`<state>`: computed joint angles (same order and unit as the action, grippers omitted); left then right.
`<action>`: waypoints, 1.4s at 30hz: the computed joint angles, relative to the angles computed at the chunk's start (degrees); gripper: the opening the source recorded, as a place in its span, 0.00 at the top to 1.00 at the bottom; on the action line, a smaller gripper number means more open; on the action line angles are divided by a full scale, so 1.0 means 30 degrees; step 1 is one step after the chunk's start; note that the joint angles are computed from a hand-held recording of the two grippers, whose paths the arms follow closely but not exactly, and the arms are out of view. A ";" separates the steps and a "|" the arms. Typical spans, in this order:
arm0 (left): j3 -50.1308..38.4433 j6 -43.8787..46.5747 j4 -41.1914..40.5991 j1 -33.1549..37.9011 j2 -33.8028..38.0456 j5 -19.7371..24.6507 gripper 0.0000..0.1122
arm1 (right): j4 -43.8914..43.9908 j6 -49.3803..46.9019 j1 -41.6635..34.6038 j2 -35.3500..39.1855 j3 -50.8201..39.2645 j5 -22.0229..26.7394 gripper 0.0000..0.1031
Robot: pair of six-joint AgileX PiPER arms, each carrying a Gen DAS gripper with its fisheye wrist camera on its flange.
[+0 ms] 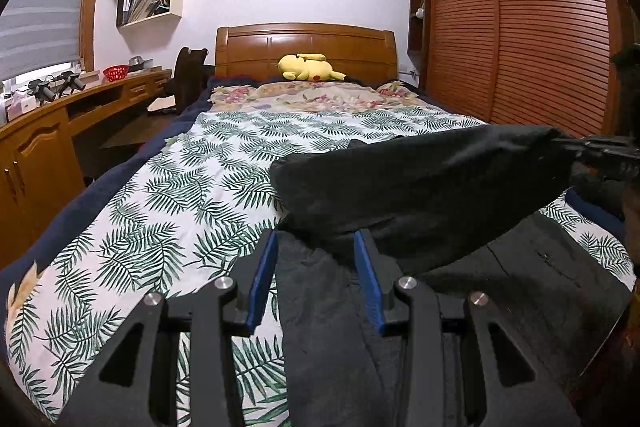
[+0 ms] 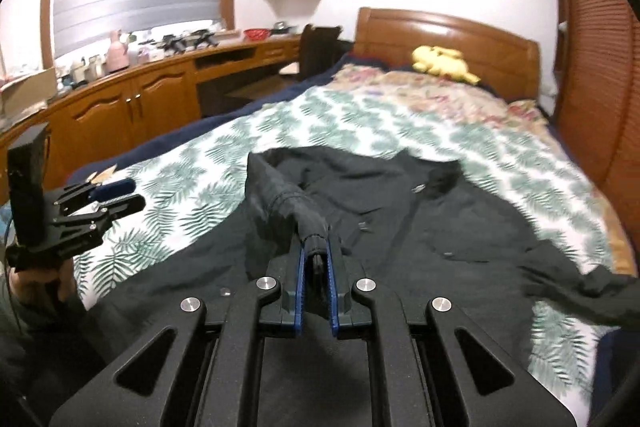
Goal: Fold large clothes
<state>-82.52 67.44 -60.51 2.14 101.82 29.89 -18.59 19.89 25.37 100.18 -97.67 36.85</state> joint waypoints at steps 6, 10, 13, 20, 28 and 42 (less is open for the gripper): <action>-0.0036 -0.0070 0.0131 -0.0039 0.0051 -0.0014 0.66 | -0.2639 0.2551 -0.0531 -0.1438 0.2216 0.0432 0.94; -0.0084 -0.0334 0.0397 -0.0129 0.0073 -0.0008 0.66 | -0.3585 0.4053 -0.1470 -0.2058 0.3617 0.0656 0.94; -0.0134 -0.0422 0.0486 -0.0278 0.0122 -0.0079 0.66 | -0.3428 0.4284 -0.2341 -0.2115 0.4297 0.0979 0.94; -0.0036 -0.0368 0.0584 -0.0656 0.0084 -0.0076 0.66 | -0.1705 0.3678 -0.3663 -0.1768 0.5882 0.1057 0.94; -0.0286 -0.1158 0.1488 -0.1477 0.0284 -0.0190 0.66 | -0.6721 0.7680 -0.2449 -0.1166 0.6706 0.2467 0.75; -0.1095 -0.3587 0.4039 -0.3528 0.0938 -0.0418 0.66 | -0.2621 0.2512 -0.4196 0.0443 0.4836 0.0347 0.56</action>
<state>-85.81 56.68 -48.39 -8.45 104.64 28.64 -26.46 27.43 12.78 101.50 -83.17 37.89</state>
